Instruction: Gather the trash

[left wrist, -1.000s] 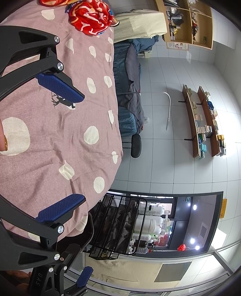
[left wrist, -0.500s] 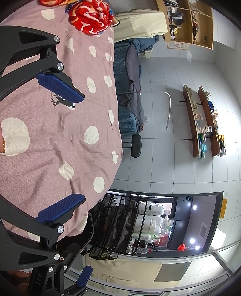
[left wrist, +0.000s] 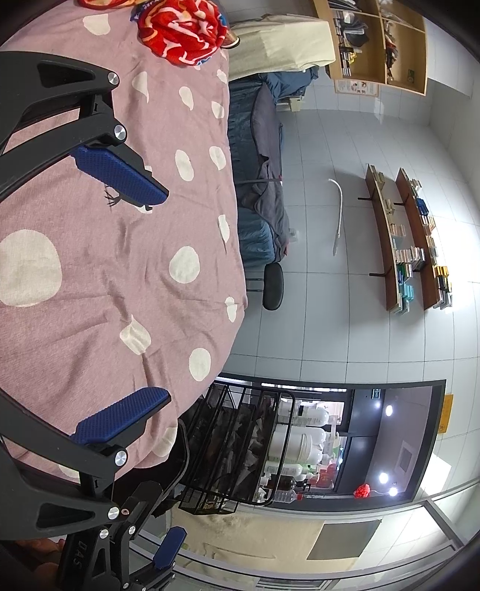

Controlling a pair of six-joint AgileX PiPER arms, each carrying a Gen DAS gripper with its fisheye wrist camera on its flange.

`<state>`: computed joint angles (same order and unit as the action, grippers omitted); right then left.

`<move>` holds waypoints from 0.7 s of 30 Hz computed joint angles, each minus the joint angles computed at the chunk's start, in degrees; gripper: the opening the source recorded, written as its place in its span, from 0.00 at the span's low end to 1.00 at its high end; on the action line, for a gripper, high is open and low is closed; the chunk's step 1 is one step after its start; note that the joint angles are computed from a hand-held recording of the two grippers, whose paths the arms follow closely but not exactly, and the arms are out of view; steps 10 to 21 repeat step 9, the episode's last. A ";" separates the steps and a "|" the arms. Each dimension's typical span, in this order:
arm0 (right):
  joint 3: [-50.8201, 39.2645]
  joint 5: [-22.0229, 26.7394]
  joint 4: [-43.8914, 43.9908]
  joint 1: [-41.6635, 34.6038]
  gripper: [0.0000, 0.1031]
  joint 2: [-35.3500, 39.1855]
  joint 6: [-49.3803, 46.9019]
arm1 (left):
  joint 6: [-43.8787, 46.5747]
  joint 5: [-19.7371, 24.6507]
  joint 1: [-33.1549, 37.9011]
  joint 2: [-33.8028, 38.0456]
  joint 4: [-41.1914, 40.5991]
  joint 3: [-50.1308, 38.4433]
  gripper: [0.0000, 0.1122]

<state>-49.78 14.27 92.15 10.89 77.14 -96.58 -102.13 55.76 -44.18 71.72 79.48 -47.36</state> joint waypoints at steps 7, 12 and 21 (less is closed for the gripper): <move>-0.07 0.22 -0.04 -0.18 0.95 0.11 0.01 | -0.23 0.36 -0.09 0.31 0.05 0.03 0.87; -0.07 0.19 -0.26 -0.16 0.95 0.10 0.21 | -0.24 0.10 0.07 0.38 -0.07 0.02 0.87; -0.07 0.19 -0.26 -0.16 0.95 0.10 0.21 | -0.24 0.10 0.07 0.38 -0.07 0.02 0.87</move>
